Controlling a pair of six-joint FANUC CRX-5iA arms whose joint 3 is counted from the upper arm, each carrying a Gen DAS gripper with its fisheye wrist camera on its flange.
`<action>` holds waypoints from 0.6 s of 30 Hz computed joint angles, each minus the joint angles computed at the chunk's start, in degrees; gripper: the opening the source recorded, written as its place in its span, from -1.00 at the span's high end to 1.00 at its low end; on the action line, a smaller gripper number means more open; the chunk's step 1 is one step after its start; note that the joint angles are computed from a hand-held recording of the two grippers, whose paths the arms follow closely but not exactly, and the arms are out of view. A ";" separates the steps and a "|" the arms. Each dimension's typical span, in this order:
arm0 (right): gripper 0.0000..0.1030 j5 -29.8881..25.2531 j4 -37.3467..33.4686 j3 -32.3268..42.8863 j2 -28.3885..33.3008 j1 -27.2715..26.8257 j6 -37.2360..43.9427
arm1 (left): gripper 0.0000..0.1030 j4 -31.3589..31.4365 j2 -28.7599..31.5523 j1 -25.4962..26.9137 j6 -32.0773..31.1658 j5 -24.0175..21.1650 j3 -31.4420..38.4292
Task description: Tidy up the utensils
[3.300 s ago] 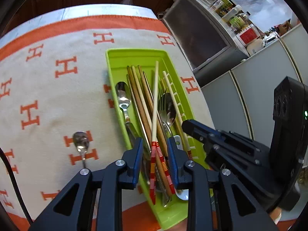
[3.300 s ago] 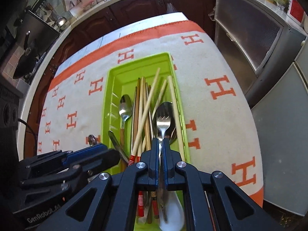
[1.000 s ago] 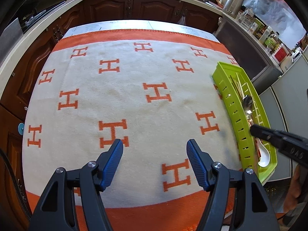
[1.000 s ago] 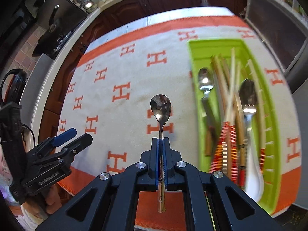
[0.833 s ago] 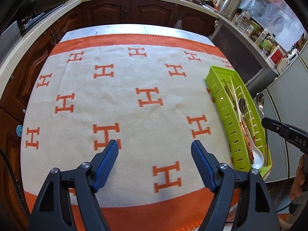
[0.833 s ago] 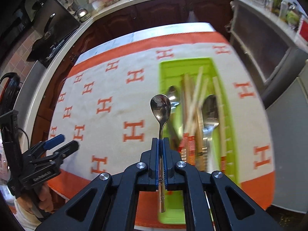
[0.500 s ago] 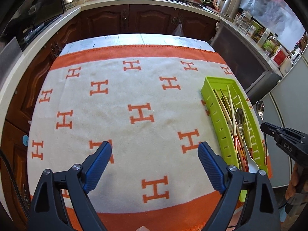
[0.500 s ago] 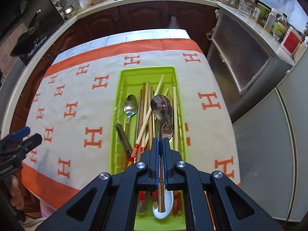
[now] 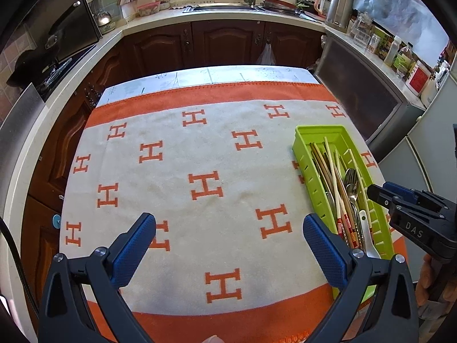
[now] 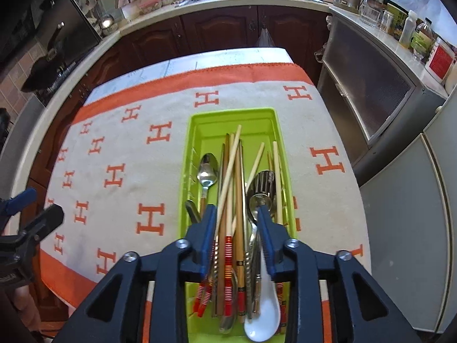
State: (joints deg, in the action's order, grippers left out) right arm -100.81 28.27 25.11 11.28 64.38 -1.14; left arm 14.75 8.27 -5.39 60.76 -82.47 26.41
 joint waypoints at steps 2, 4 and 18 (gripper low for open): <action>0.22 0.09 1.23 0.10 -0.09 1.00 -1.32 | -0.98 -0.16 -0.65 0.05 -0.14 0.27 -0.43; 0.19 -0.07 1.89 0.34 -0.07 1.87 -2.59 | -0.98 -0.22 -1.68 0.29 -0.54 0.83 -1.31; 0.05 -0.27 3.69 -1.06 0.83 8.91 -10.89 | -0.98 -1.40 -10.81 3.93 -2.74 4.76 -10.60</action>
